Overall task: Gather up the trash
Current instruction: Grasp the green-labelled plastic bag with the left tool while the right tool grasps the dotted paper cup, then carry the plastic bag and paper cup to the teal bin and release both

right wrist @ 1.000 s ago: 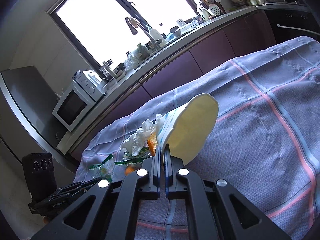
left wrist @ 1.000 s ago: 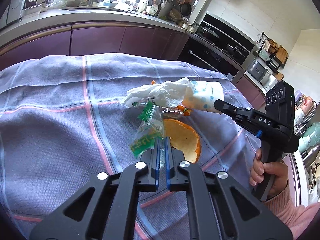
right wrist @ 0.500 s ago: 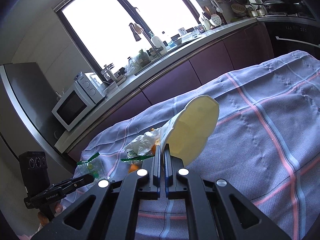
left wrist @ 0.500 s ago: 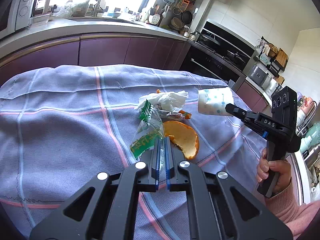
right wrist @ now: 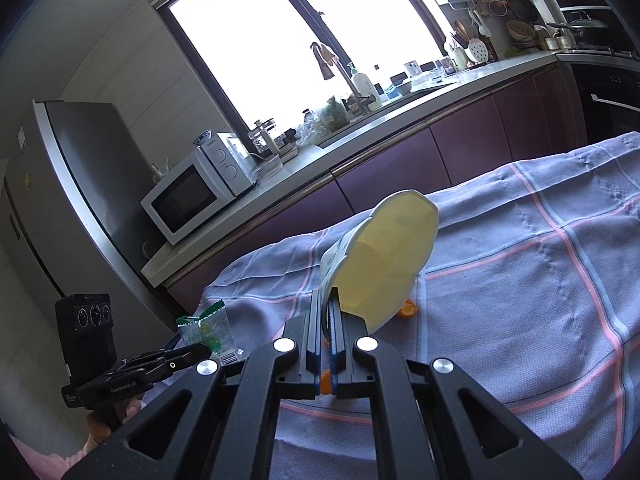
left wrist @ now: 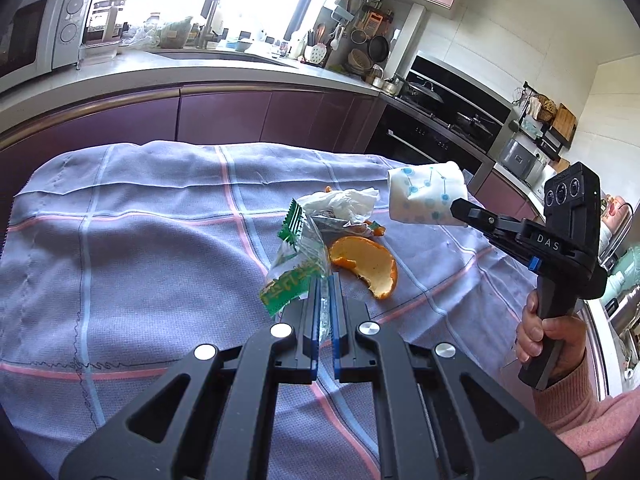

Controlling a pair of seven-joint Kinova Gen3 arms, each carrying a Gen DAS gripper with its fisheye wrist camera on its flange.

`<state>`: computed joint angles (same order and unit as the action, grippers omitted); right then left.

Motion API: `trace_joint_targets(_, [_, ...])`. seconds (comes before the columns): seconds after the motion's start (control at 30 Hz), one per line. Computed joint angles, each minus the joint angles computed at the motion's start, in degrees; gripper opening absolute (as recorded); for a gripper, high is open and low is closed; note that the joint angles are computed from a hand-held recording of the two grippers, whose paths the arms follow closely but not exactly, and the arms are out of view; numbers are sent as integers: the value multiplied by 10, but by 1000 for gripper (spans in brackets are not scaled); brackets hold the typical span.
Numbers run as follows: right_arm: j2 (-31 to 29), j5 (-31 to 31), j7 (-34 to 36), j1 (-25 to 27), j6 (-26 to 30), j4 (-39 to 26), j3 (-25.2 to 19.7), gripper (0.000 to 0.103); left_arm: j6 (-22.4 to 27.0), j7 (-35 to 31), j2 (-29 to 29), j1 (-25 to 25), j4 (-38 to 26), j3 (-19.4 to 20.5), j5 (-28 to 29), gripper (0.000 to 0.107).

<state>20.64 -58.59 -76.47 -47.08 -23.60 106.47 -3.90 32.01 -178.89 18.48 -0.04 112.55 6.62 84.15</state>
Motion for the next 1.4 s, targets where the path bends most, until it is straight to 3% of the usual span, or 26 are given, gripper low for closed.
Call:
trace_joint_targets(0.8, [68, 210, -145, -30, 125, -122, 33, 2, 31, -72, -89, -37, 97, -63, 47, 5])
trace_joint_targets(1.03, [94, 284, -190, -17, 161, -173, 14, 2, 38, -70, -112, -59, 113, -79, 40, 5])
trace_joint_targets(1.4, [148, 400, -241, 25, 241, -282, -54, 2, 51, -66, -143, -105, 139, -106, 30, 5])
